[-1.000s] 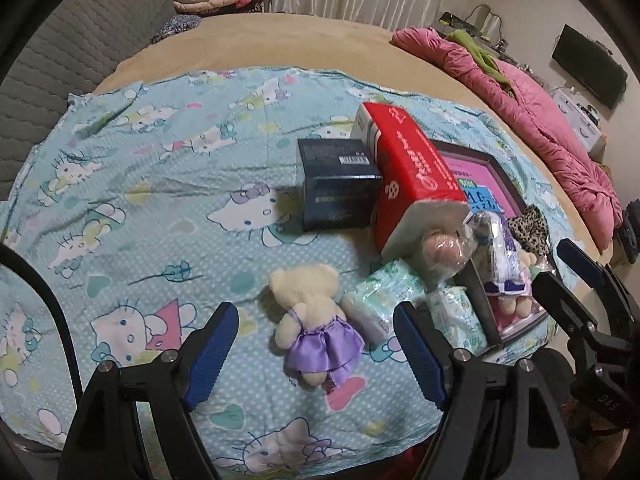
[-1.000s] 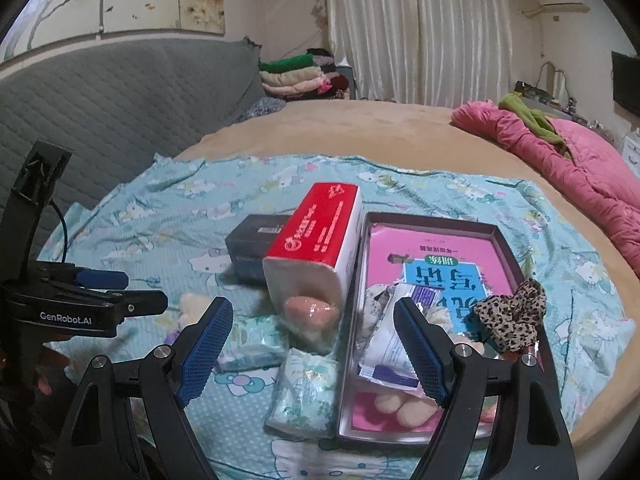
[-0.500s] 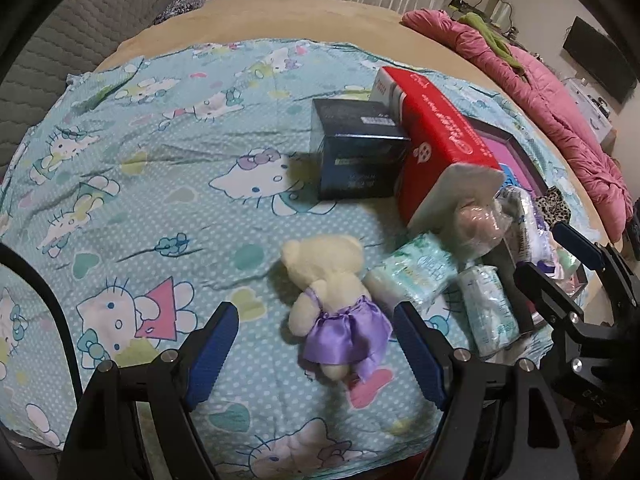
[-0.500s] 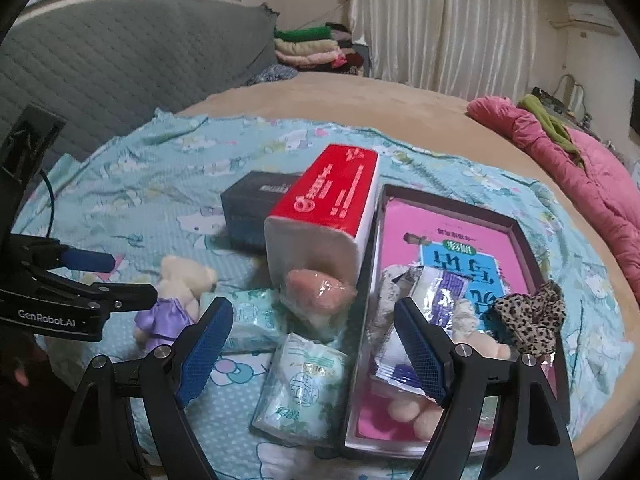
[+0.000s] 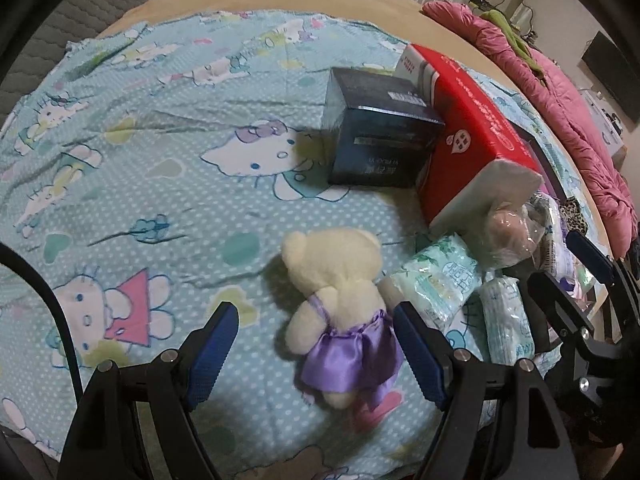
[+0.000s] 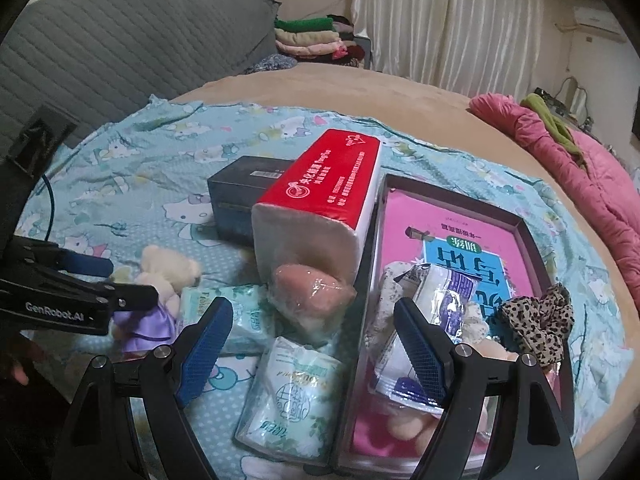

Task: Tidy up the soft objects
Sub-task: 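Withdraw both open grippers from the tray back toward the pile, then grasp the teddy bear with the left gripper while the right grasps the wrapped pink puff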

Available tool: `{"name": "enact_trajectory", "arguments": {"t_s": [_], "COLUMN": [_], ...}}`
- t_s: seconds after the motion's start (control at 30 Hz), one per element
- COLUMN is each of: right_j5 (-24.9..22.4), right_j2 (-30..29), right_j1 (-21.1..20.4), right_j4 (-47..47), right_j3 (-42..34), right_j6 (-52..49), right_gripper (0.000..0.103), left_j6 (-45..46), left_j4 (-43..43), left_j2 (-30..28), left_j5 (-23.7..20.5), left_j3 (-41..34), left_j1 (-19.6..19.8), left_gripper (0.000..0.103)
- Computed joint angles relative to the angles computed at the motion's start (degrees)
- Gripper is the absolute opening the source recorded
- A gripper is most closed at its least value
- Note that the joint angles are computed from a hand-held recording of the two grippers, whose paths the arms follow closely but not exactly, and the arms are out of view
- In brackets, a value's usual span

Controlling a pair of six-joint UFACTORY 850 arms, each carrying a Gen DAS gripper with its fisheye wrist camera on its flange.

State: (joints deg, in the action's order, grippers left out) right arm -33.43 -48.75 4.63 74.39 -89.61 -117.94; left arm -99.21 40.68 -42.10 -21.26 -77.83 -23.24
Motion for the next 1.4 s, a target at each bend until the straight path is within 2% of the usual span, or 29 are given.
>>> {"name": "enact_trajectory", "arguments": {"t_s": [0.17, 0.47, 0.57, 0.63, 0.7, 0.83, 0.9, 1.0, 1.1, 1.17, 1.2, 1.4], "right_j5": [1.5, 8.4, 9.7, 10.7, 11.0, 12.0, 12.2, 9.6, 5.1, 1.8, 0.1, -6.4], "right_j2": [-0.7, -1.0, -1.3, -1.3, -1.7, -2.0, -2.3, -3.1, -3.7, -4.1, -4.4, -4.0], "right_j1": [0.7, 3.4, 4.1, 4.6, 5.0, 5.3, 5.2, 4.4, 3.3, 2.6, 2.2, 0.6], "right_j4": [1.9, 11.0, 12.7, 16.0, 16.1, 17.6, 14.7, 6.3, 0.1, -2.0, -3.3, -2.5], "right_j3": [-0.4, 1.2, 1.8, 2.4, 2.1, 2.0, 1.3, -1.0, -3.0, -4.2, -5.1, -5.7], "right_j6": [-2.9, -18.1, -22.4, -26.9, -27.3, -28.6, -25.1, -13.9, -4.6, -0.6, 2.3, 6.0], "right_gripper": [0.084, 0.083, 0.074, 0.064, 0.060, 0.058, 0.053, 0.050, 0.050, 0.050, 0.050, 0.050], "left_j6": [-1.3, -1.6, -1.1, -1.2, -1.0, -1.0, -0.5, -0.6, -3.7, -6.8, -9.0, -14.6], "left_j4": [0.4, 0.7, 0.2, 0.3, 0.1, 0.5, 0.1, 0.4, 3.1, 5.9, 8.0, 14.3], "left_j2": [-0.6, -1.2, -1.5, -1.6, -1.8, -2.0, -2.3, -2.5, -2.2, -1.8, -1.7, -1.6], "left_j5": [1.4, 2.1, 2.0, 2.2, 2.4, 2.3, 2.0, 1.9, 3.9, 7.0, 8.2, 7.9], "left_j3": [0.0, -0.1, -0.5, -0.5, -0.7, -0.8, -1.2, -1.5, -0.8, 0.2, 0.6, 0.8], "left_j1": [0.7, 1.3, 1.3, 1.4, 1.6, 1.7, 1.7, 1.7, 1.7, 2.0, 2.1, 1.6], "left_gripper": [0.079, 0.079, 0.079, 0.079, 0.079, 0.079, 0.079, 0.076, 0.066, 0.050, 0.046, 0.042]}}
